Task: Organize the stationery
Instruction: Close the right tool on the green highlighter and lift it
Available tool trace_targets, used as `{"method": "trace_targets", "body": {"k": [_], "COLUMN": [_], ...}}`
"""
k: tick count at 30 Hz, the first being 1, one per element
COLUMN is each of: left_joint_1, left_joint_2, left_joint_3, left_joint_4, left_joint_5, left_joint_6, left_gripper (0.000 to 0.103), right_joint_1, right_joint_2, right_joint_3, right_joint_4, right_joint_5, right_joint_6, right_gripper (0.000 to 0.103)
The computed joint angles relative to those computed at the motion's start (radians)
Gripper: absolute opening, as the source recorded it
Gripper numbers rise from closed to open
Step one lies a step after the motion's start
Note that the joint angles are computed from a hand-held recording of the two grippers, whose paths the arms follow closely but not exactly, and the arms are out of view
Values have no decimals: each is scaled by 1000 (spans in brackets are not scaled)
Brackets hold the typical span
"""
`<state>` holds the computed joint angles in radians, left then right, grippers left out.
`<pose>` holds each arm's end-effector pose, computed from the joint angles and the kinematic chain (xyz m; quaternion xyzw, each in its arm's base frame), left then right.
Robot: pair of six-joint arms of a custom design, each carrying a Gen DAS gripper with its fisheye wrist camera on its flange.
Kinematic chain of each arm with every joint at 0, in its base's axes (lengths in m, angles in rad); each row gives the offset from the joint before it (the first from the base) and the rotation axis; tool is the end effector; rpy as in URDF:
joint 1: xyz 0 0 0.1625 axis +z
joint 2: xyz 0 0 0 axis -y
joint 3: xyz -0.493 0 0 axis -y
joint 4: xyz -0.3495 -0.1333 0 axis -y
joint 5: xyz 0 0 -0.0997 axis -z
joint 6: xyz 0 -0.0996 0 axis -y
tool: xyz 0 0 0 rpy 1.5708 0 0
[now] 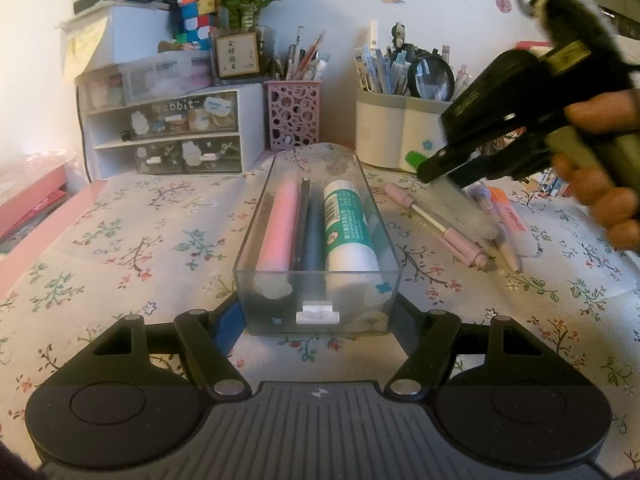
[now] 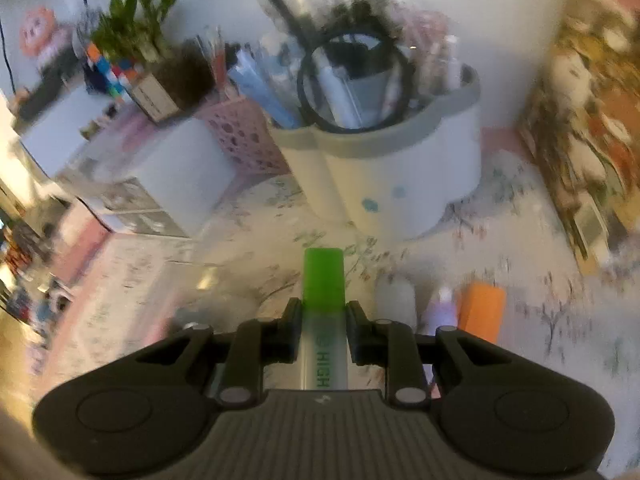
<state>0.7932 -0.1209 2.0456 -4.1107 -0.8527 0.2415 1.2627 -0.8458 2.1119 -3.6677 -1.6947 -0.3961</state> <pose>-0.2042 -0.4908 -0.1096 0.3424 0.8308 -0.3620 0.2479 -0.0582 -0.5817 0.2051 0.0152 -0.9134 0.3585 0.1921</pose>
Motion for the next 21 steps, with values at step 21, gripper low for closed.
{"method": "trace_targets", "body": {"k": [21], "left_joint_1": [3], "left_joint_2": [-2], "left_joint_3": [-1], "left_joint_4": [2], "left_joint_5": [-7], "left_joint_6": [4], "left_gripper": [72], "right_joint_1": [47], "right_joint_2": [40], "right_joint_3": [107], "right_joint_4": [-174], "right_joint_5": [-117], "right_joint_6": [-180], "right_gripper": [31]}}
